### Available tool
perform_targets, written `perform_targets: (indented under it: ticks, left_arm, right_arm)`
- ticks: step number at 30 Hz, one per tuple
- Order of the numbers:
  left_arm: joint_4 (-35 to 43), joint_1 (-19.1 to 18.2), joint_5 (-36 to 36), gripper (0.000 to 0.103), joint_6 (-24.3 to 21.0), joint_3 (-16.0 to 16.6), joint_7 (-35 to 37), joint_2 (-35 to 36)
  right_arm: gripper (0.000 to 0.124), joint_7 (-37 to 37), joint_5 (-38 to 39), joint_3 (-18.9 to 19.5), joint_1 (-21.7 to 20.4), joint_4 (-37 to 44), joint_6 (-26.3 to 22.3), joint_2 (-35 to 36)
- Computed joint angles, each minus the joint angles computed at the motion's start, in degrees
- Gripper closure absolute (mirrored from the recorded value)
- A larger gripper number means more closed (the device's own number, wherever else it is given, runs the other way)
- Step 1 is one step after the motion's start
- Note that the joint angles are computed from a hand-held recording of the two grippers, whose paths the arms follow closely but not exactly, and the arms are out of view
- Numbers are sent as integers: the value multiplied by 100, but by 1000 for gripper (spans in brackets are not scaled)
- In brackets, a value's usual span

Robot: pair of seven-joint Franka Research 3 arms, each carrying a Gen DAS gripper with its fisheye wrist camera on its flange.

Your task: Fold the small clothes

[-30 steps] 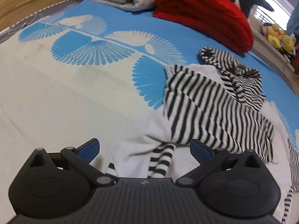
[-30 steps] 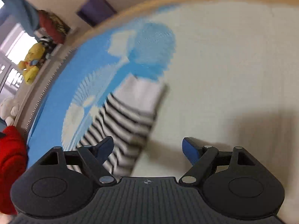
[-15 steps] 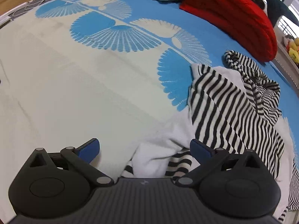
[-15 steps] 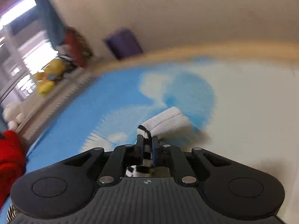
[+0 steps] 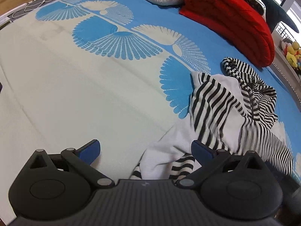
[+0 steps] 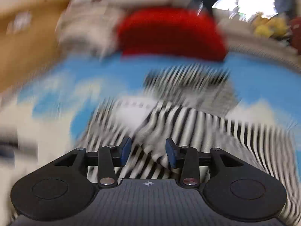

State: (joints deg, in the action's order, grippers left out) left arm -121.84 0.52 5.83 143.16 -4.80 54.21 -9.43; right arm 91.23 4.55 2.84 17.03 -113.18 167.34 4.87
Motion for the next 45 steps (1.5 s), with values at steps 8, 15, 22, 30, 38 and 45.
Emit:
perform_targets:
  ticks: [8,15,22,30,38,45]
  left_arm:
    - [-127,18,99,0,158,17,147,-187]
    - [-135,-29,655,0,164,-144,270,-262]
    - [-556,-133,1484,0,681,-315,413,-625]
    - [-927,-248,1975,0,801,-497,591,-1008]
    - [-1044,-347,1869,0,762,-451,766,-1115]
    - [-987,-465,1599,0,628,-411,920,-1100]
  right_arm:
    - [78,3941,-3841,-178,-725,-548,-775,-825]
    - [76,3777,-3707,-266,-1024,-938,-2318,-1077]
    - [62,3346,-3012,49,-1053,-2114,-1452,-2772]
    - [48,3205,-2699,932,-1445,-3697,-537,-4810]
    - [48,2617,-1957,1041,-1498,-3696,-844,-4643]
    - [48,2383,-1636,1286,-1723,-3646,-959,-4587]
